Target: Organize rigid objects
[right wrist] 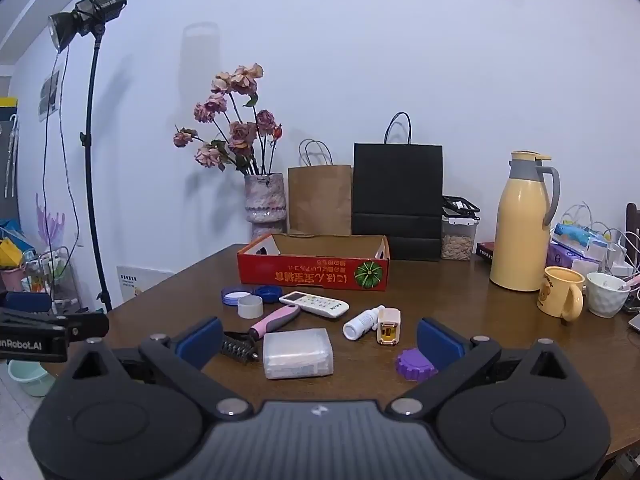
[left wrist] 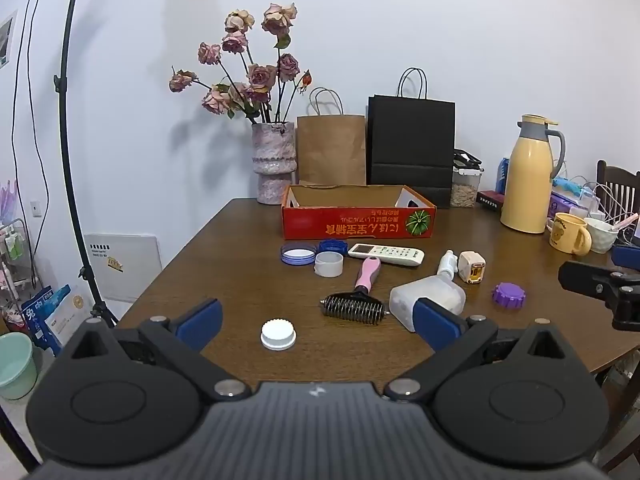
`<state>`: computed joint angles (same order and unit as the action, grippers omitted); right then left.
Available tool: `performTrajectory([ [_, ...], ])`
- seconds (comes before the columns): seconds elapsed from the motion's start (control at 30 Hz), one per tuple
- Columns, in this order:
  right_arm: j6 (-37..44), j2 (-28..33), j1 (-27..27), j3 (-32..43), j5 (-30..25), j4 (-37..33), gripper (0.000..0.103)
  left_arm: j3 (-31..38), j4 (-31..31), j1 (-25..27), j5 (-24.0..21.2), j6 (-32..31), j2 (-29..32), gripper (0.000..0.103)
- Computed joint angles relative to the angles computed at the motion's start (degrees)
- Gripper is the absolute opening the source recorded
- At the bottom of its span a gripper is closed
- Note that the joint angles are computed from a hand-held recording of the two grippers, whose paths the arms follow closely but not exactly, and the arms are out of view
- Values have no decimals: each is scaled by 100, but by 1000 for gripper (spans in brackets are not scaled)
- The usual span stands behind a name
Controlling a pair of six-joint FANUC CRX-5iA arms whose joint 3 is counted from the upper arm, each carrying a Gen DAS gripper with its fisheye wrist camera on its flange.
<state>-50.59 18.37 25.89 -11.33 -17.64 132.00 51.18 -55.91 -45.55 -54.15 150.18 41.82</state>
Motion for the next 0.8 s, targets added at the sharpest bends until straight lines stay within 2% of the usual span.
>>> performTrajectory([
  [0.03, 165, -4, 36, -6, 14, -184, 103, -23, -23, -6, 3, 34, -17, 103],
  [0.07, 304, -3, 67, -5, 20, -335, 103, 63, 222, 49, -66, -197, 19, 103],
  [0.2, 296, 9, 71, 40, 29, -319, 103, 25, 198, 62, -44, -159, 0, 103],
  [0.27, 0, 37, -45, 32, 85, 8, 103, 42, 221, 80, -52, -193, 13, 103],
  [0.33, -2, 21, -33, -9, 44, 9, 103, 122, 210, 42, -55, -144, 48, 103],
  [0.4, 285, 13, 62, -18, -18, -273, 103, 130, 227, 49, -51, -154, 54, 103],
  [0.8, 274, 25, 63, -24, -34, -268, 103, 50, 180, 38, -12, -107, 40, 103],
])
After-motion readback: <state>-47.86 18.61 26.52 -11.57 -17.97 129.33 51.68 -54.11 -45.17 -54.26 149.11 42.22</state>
